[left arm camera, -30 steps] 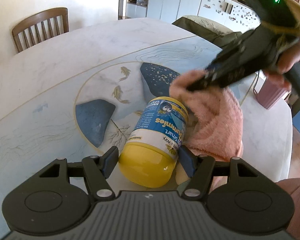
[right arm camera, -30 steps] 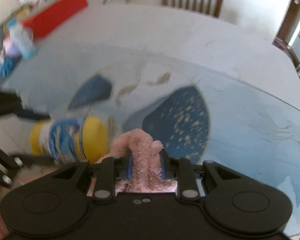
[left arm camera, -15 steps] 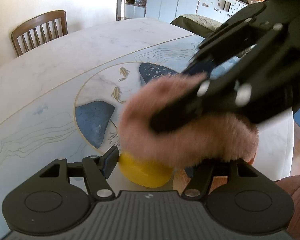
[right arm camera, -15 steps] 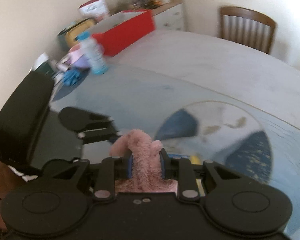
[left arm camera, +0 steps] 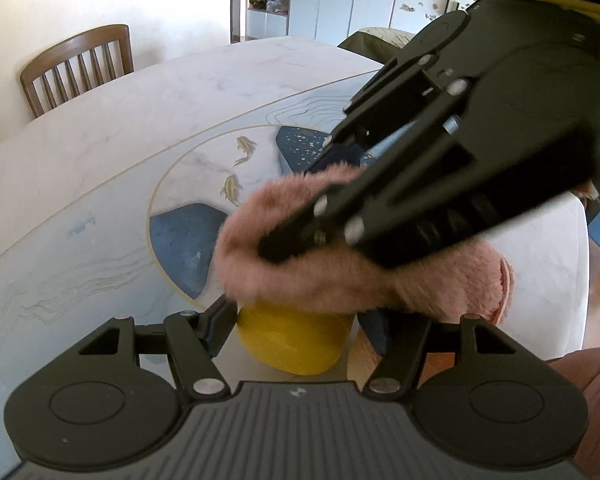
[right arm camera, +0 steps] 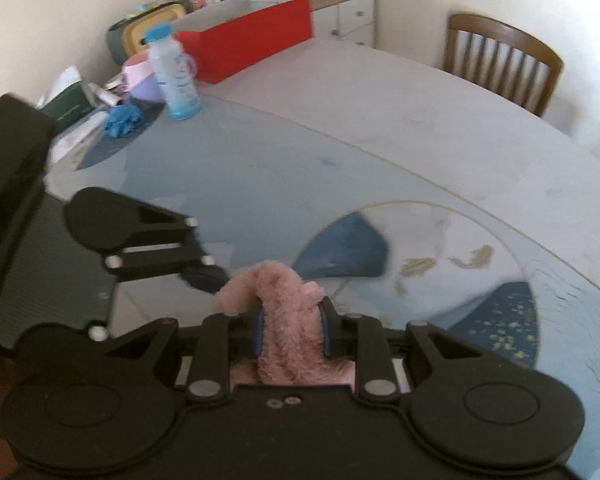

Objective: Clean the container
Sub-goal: 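Wipe the pink towel over the yellow cap with the right gripper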

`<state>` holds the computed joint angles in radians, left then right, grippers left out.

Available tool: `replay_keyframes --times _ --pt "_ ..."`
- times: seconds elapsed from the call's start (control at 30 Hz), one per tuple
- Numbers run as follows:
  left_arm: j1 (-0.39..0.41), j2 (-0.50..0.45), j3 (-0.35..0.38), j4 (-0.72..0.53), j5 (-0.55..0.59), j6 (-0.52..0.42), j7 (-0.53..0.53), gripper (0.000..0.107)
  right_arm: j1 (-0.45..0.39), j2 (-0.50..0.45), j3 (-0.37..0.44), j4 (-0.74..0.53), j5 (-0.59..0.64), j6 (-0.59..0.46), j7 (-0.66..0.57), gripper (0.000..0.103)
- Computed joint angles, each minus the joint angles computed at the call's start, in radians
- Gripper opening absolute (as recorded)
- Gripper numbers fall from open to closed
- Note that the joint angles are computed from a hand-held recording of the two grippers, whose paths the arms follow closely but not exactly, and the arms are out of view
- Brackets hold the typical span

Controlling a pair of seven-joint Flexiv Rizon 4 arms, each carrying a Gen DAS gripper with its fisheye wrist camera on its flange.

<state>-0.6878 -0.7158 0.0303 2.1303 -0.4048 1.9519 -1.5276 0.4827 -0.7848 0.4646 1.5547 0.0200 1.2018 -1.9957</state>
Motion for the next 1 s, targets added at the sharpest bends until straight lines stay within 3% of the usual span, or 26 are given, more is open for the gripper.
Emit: replay_keyframes --times 0.53,1.0 --pt "-0.01 0.001 0.009 -0.009 -0.001 -0.011 -0.004 0.066 0.023 -0.019 -0.119 -0.015 -0.062 0.05 0.183 0.024" --pt "0.011 0.0 -0.007 -0.006 0.015 -0.006 -0.011 0.066 -0.005 -0.038 -0.125 0.027 -0.104 -0.005 0.273 0.023"
